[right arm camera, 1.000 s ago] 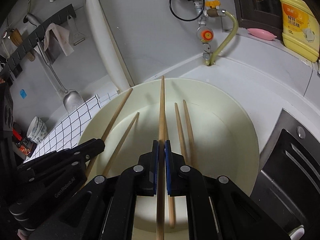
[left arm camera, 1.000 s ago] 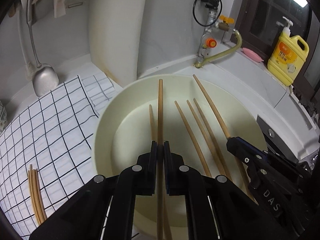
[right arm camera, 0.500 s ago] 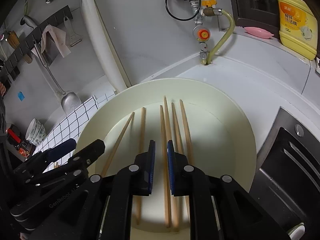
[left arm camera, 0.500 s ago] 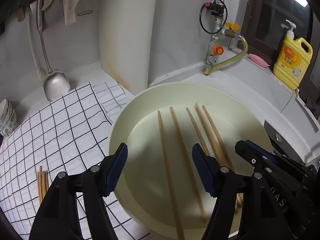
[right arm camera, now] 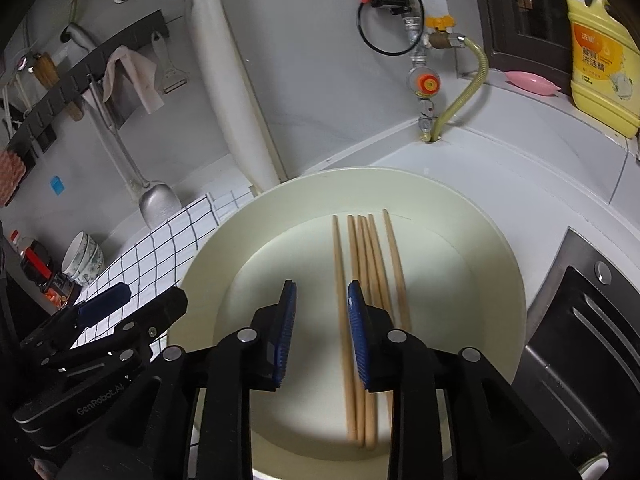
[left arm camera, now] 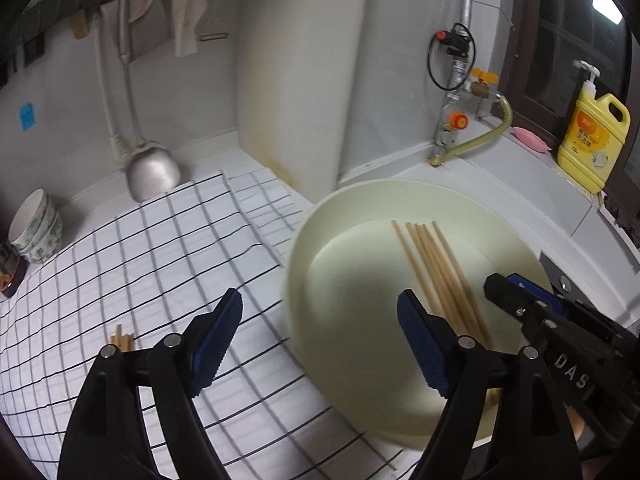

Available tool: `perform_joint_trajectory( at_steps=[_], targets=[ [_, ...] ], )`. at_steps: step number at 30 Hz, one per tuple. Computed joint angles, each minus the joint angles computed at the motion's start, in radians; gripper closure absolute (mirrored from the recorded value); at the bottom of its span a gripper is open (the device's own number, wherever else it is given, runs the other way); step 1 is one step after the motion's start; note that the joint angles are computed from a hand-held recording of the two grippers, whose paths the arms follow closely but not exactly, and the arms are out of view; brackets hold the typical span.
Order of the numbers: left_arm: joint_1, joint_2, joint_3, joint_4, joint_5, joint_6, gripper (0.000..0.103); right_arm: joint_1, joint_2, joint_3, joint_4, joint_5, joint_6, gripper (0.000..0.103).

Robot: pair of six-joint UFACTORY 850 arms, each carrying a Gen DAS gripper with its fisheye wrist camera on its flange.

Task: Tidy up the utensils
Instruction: 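Move both tools back to the remaining chopsticks on the cloth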

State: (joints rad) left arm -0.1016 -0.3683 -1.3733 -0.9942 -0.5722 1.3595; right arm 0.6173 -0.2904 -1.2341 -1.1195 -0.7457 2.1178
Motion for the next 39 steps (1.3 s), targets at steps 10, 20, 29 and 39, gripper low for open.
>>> perform_joint_trajectory(
  at_steps=[10, 20, 29, 39],
  targets=[
    [0.113, -0.013, -0.017, 0.016, 0.004, -0.004, 0.018, 0.029, -0.064, -0.091, -0.009, 0.039, -0.073, 0.065],
    [0.258, -0.042, -0.042, 0.021, 0.033, 0.010, 0.013, 0.078, -0.165, -0.237, -0.014, 0.109, -0.189, 0.057],
    [0.343, -0.073, -0.040, 0.054, 0.053, 0.006, 0.013, 0.127, -0.346, -0.459, 0.164, 0.163, -0.493, 0.053],
    [0.385, -0.103, -0.032, 0.024, 0.060, 0.076, 0.013, 0.141, -0.503, -0.627, 0.411, 0.150, -0.732, 0.053]
  ],
)
